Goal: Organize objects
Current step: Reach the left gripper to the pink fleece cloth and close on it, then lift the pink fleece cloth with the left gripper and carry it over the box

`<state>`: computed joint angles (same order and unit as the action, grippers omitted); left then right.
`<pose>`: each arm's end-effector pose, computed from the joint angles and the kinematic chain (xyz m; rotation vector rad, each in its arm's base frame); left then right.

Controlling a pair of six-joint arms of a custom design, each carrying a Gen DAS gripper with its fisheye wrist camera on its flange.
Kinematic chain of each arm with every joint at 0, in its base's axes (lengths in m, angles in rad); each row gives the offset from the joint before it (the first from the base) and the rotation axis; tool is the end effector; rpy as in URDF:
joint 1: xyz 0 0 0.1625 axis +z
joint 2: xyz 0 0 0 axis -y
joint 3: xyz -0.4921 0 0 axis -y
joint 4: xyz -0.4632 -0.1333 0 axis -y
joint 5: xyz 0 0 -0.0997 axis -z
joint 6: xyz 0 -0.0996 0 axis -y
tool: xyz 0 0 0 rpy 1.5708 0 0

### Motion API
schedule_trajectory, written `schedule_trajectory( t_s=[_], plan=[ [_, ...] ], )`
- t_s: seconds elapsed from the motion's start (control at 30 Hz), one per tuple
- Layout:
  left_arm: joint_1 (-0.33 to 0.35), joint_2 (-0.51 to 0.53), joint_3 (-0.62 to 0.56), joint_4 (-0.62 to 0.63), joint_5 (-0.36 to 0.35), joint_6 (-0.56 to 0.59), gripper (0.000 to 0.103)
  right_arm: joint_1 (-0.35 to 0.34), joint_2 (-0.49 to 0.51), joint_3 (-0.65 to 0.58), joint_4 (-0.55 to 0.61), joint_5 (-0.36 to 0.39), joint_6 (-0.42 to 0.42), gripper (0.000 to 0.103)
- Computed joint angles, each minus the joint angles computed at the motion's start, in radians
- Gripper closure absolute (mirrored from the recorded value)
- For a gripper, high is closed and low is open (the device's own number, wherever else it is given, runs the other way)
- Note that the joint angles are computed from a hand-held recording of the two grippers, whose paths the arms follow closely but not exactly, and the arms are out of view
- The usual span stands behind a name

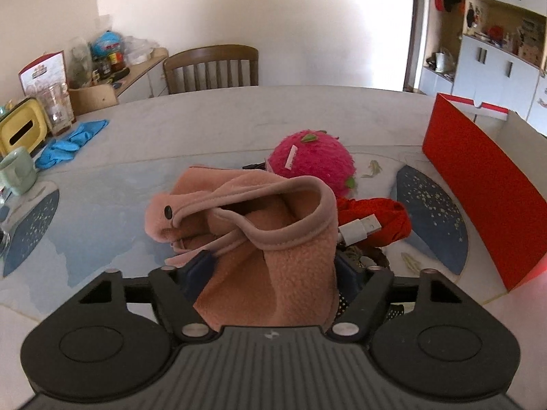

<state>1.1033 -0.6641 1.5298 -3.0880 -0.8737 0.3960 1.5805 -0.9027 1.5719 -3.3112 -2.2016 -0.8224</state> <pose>-0.1904 -0.8149 0.1128 0.7211 2.2540 -0.8234 0.0822 -0.7858 0.3104 0.4617 -2.0192 0.8463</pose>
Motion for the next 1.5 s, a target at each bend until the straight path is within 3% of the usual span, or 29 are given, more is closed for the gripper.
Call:
schedule_trajectory(
  t_s=[0.13,0.4,0.7,0.83,1.0,1.13,1.5],
  plan=[
    [-0.005,0.000,0.000,0.008,0.007,-0.036,0.045,-0.009,0.009,-0.039,0.071,-0.014,0.007,0.019],
    [-0.014,-0.012,0.000,0.011,0.015,-0.106,0.089,-0.031,0.019,-0.099,0.184,0.022,-0.004,0.030],
    [-0.035,-0.027,-0.009,-0.047,0.052,-0.119,0.095,-0.050,0.020,-0.150,0.318,0.063,0.019,0.062],
    [-0.057,-0.018,-0.029,-0.107,0.096,-0.093,0.096,-0.059,0.013,-0.164,0.374,0.093,0.036,0.074],
    [-0.079,-0.022,-0.058,-0.162,0.093,-0.046,0.097,-0.067,0.004,-0.173,0.429,0.127,0.046,0.091],
    [-0.100,-0.019,-0.083,-0.186,0.089,-0.027,0.097,-0.074,0.000,-0.178,0.455,0.145,0.047,0.100],
    [-0.151,0.011,-0.150,-0.156,-0.050,0.007,0.097,-0.083,-0.013,-0.167,0.473,0.170,0.029,0.101]
  ],
)
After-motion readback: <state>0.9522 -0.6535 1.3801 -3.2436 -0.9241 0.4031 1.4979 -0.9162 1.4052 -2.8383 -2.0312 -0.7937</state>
